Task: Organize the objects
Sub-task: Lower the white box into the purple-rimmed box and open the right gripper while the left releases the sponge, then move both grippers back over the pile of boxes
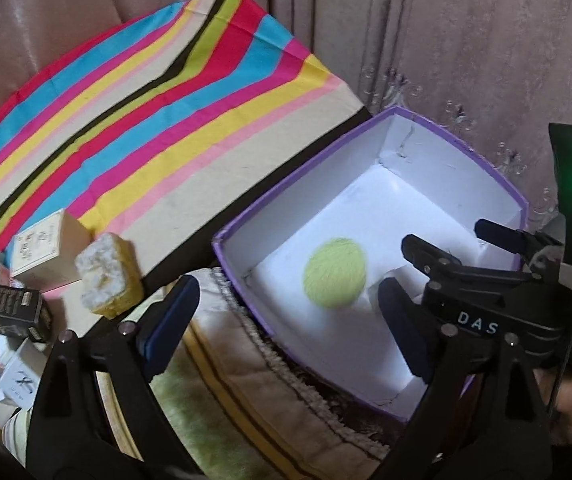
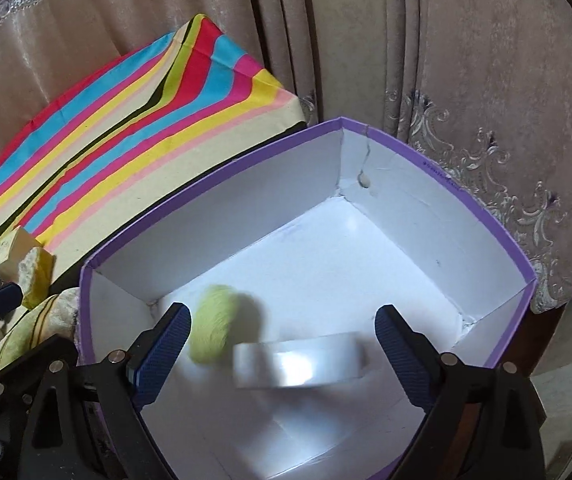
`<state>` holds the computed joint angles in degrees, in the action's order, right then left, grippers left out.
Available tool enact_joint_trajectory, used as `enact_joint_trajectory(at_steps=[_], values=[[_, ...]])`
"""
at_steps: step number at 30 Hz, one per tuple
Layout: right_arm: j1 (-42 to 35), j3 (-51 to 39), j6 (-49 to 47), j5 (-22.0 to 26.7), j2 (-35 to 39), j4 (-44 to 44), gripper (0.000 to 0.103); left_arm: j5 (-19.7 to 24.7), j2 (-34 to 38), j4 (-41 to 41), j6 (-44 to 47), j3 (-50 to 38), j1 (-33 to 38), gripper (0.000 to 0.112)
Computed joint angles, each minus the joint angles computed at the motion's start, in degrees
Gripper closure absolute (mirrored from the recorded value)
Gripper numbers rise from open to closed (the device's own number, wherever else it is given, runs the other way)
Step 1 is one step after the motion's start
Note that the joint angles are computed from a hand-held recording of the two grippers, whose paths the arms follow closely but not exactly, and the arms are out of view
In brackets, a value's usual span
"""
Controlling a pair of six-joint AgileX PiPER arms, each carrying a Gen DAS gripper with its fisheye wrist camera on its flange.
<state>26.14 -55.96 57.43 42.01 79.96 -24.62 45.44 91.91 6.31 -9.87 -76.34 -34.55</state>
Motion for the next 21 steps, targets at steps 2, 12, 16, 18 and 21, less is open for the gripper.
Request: enact_joint_trajectory(at_steps=[2, 12, 16, 18, 21], values=[[0.2, -0.5, -0.6, -0.3, 0.4, 0.6, 0.008, 0.5, -0.4, 3.7, -2.8, 0.3, -0.7, 0.020], [5.9, -6.3, 0.0, 2.5, 2.9, 0.0, 0.008, 2.0, -6.6, 11.7, -9.7, 5.9, 4.5, 0.020], [8.6, -9.8, -0.4, 3.6, 4.8, -0.1, 0.008, 1.4, -9.1, 11.8, -9.3, 8.3, 8.4, 0.020], [9.7, -11.5, -0.6, 4.0, 5.7, 0.0, 0.008, 1.0, -10.4, 11.7, -8.9, 9.4, 10.4, 0.020], [11.6, -14.2, -0.5, 4.9, 7.4, -0.1, 0.008, 0.5, -11.8, 9.8, -6.6, 10.6, 14.1, 0.020]])
